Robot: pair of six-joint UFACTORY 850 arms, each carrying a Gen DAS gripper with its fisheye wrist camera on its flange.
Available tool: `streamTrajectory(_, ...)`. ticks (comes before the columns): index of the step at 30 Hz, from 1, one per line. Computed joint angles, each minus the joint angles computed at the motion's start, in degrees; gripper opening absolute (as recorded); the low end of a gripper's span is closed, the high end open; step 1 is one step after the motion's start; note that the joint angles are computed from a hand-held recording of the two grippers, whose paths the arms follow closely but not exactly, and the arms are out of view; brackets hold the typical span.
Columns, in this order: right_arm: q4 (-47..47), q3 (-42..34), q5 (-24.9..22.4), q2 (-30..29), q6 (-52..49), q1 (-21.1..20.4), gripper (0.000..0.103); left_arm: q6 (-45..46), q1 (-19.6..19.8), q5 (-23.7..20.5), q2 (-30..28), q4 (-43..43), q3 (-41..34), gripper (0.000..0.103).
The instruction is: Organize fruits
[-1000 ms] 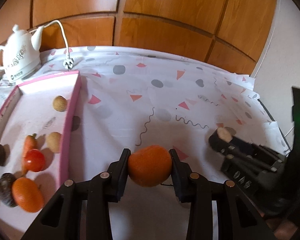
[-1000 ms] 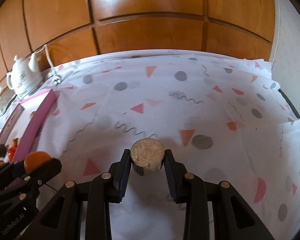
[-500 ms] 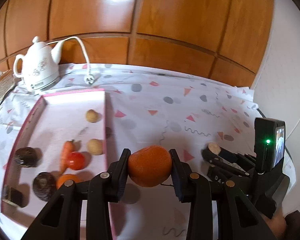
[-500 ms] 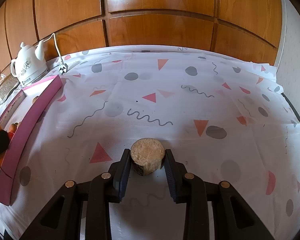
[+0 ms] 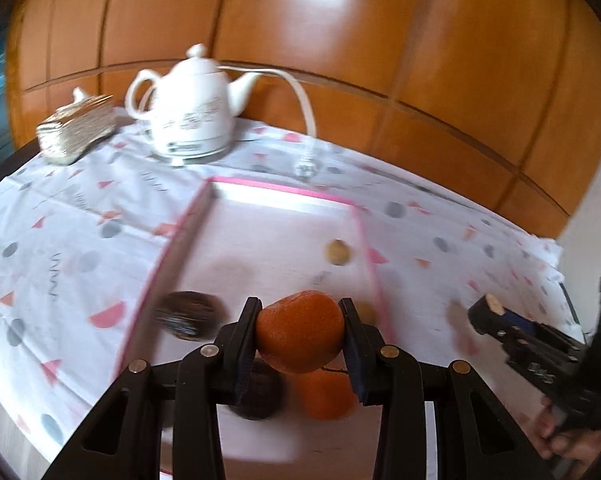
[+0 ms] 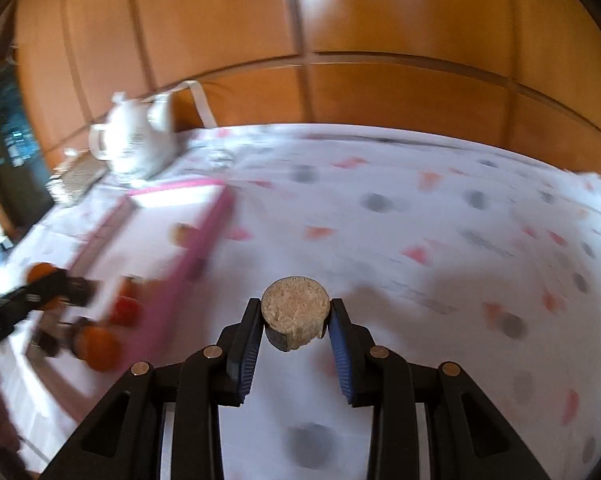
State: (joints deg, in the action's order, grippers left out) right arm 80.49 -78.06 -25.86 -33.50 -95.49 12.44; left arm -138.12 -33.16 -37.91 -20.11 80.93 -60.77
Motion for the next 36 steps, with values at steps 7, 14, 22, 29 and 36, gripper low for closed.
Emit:
streamTrajectory(7, -8.2, -4.2, -6.6, -1.4, 6.1, 5.2, 0.033, -1.6, 1.9, 0.2, 0.6, -1.8, 1.7, 0.043)
streamTrajectory(14, -13.8, -7.0, -6.9, -3.3, 10.0, 8.8, 0.034, -0.6, 0.9, -3.3, 0.7, -4.3, 1.6, 0.054)
streamTrajectory(22, -7.8, -3.2, -6.0, -0.6, 5.0, 8.4, 0.037, 0.4, -0.7, -7.6, 1.1, -7.6, 1.7, 0.069)
streamTrajectory(29, 0.8, 4.1, -1.6, 3.8, -2.9, 7.0, 0.037, 0.6, -3.0, -12.0, 1.6, -8.8, 1.3, 0.086)
streamTrajectory(36, 9.7, 10.8, 1.9, 7.8, -11.7, 6.2, 0.038, 1.2, -5.3, -15.0, 1.9, -9.8, 1.0, 0.102)
